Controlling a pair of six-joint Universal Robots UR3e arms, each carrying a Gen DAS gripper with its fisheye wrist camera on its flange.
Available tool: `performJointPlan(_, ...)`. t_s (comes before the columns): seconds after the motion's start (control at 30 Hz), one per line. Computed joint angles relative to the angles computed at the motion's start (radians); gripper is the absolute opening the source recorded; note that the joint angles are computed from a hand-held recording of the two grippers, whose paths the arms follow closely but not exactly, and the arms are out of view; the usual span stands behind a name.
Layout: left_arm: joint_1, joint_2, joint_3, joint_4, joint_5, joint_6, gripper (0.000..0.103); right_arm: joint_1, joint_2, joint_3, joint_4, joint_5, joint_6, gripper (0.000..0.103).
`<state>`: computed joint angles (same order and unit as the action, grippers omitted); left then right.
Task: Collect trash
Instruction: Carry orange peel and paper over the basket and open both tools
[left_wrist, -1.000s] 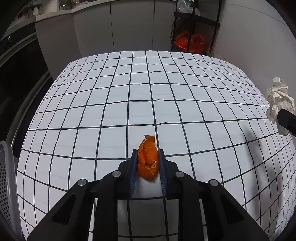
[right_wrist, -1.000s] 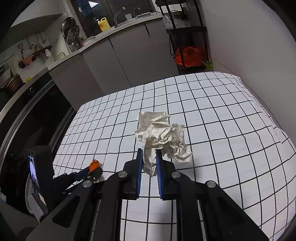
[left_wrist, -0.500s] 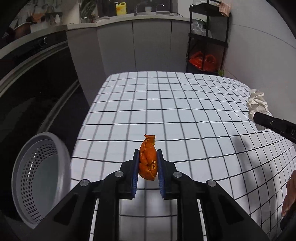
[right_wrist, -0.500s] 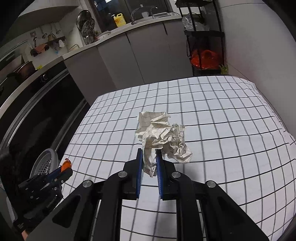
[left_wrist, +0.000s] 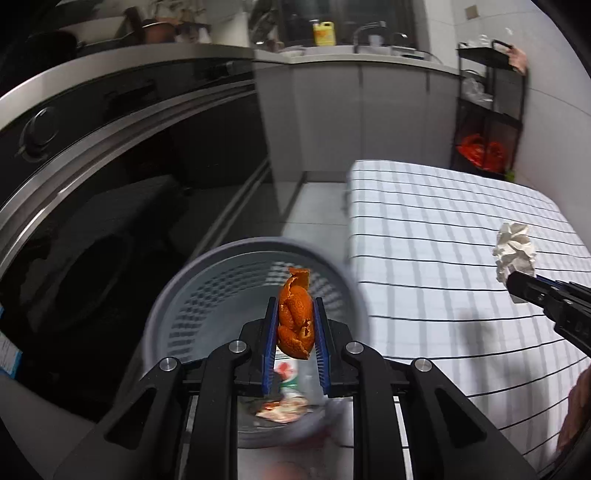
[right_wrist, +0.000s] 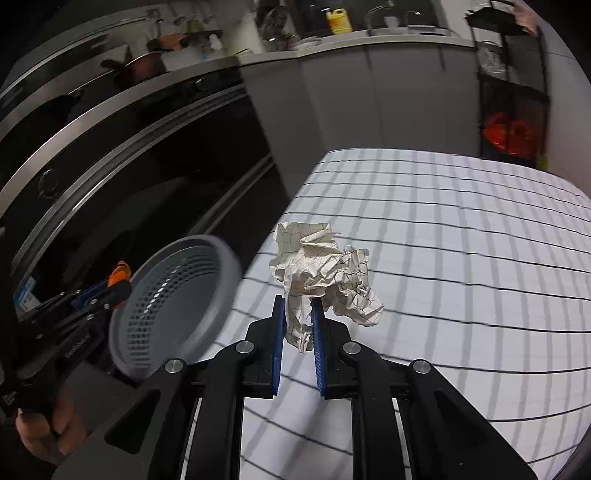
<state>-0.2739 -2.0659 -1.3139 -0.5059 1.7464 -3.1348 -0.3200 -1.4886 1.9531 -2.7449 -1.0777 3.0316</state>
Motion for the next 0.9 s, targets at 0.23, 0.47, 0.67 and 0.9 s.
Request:
performJointPlan(0.23, 0.122, 0.042, -0.136, 0.1, -0.027, -0.02, 0.019, 0.228, 0.182, -0.228, 0.031, -0.113, 0.054, 0.014)
performJointPlan(0.47, 0.187, 0.02, -0.156, 0.117, -0.074, -0.037, 0.019, 0.342, 0.339, -0.423, 0.092, -0.166, 0.068, 0.014)
performJointPlan(0.67, 0.218, 0.011, -0.158, 0.111, -0.115, -0.046, 0.021, 0.36, 0.399, -0.47, 0.095, -0.155, 0.087, 0.014)
performJointPlan(0.9, 0.23, 0.035, -0.204, 0.173, -0.117, -0.047, 0.045, 0.374, 0.442, -0.523, 0.087, -0.166, 0.105, 0.039)
